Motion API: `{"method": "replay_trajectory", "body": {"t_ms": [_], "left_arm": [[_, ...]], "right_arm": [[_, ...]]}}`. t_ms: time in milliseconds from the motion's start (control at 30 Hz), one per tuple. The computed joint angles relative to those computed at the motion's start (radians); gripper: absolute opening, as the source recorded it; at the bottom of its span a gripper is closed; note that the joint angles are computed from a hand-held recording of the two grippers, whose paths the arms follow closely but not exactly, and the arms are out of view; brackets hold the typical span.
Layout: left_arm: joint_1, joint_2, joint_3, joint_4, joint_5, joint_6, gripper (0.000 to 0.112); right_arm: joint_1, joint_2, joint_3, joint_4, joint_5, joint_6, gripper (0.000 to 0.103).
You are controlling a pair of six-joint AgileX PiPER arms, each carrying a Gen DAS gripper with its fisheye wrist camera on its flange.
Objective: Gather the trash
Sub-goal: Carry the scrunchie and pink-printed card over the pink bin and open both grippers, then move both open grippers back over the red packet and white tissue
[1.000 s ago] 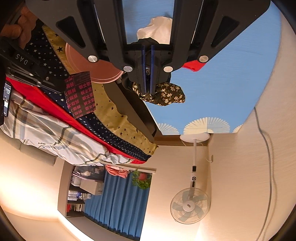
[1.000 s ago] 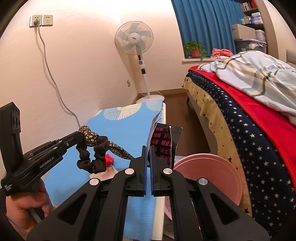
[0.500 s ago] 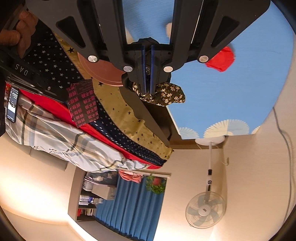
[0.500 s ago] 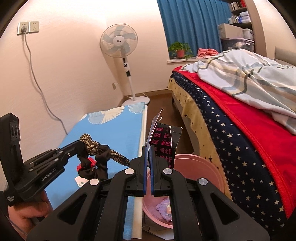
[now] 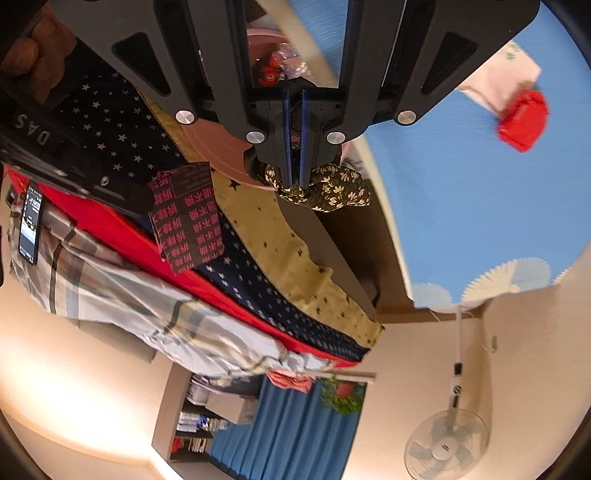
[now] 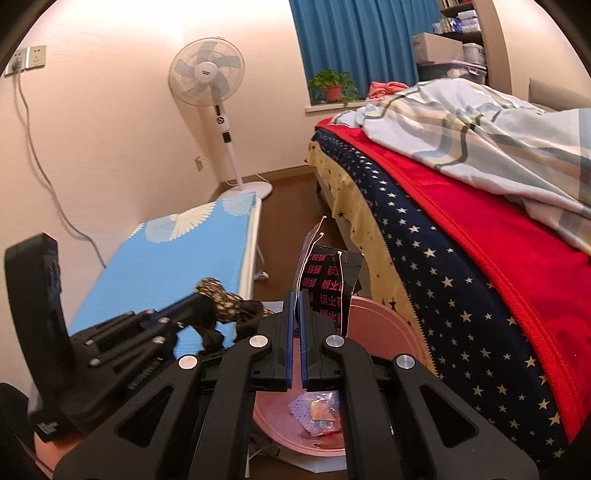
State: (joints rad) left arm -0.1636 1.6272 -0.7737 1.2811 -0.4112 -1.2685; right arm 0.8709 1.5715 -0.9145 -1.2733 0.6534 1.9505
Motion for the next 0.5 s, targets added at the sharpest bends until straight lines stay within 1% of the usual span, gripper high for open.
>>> {"method": "replay_trajectory", "body": {"t_ms": [100,167,200,233,300,333,367,500], "left_arm": [[-0.036,0.062,-0.034,0.011,0.021,-0.013,0.005],[-0.047,0.09,-0.047,-0.006,0.033,-0.01,0.014],[-0.043,0.099,-0.049,-0.01,0.027,-0.014,0.022],[-0.033,0.11,-0.052,-0.017,0.013,-0.016,0.023],[-0.016,0.124,-0.061,-0.01,-0.005,-0.027,0.023],[-0.004,0.128,-0.062,-0.012,-0.011,-0.023,0.023],[0.002,0.132,-0.067,-0.009,-0.013,-0.026,0.023],[0.047,0.136,-0.063,-0.003,-0.035,-0.032,0.023]], "right_arm": [[-0.022,0.009,0.005,0.011,-0.01,-0.005,0.003],[-0.036,0.023,0.003,0.017,-0.02,-0.007,0.003],[-0.044,0.034,-0.003,0.028,-0.025,-0.018,0.007],[-0.051,0.046,-0.01,0.045,-0.028,-0.033,0.007],[-0.072,0.076,-0.027,0.089,-0.044,-0.065,0.012],[-0.075,0.082,-0.029,0.093,-0.042,-0.062,0.02],[-0.076,0.092,-0.031,0.09,-0.041,-0.052,0.024],[-0.073,0.114,-0.049,0.08,-0.038,-0.047,0.025]]}}
